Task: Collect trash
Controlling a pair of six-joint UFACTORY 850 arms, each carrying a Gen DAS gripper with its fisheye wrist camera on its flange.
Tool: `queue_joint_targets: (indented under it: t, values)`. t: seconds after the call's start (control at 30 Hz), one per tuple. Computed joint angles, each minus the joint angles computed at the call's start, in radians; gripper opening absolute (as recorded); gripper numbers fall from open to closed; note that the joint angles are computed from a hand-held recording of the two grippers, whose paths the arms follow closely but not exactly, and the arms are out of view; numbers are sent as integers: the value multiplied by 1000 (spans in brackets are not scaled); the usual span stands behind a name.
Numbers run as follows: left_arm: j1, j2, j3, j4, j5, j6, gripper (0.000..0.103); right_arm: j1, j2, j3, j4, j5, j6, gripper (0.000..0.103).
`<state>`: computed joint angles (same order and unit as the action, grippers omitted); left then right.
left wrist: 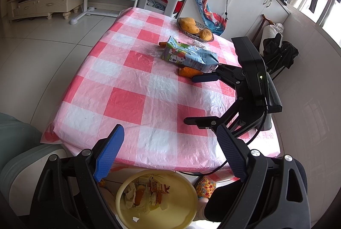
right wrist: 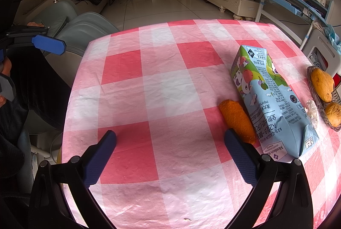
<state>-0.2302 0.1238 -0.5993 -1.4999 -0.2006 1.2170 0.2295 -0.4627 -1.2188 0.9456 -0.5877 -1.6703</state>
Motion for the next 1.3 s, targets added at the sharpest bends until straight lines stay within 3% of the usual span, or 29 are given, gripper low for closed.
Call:
queue_joint_targets:
  t: [1.3]
  values:
    - [-10,3,8,-11,11,14,85,-1,-2,-2,1,-1,-2,97]
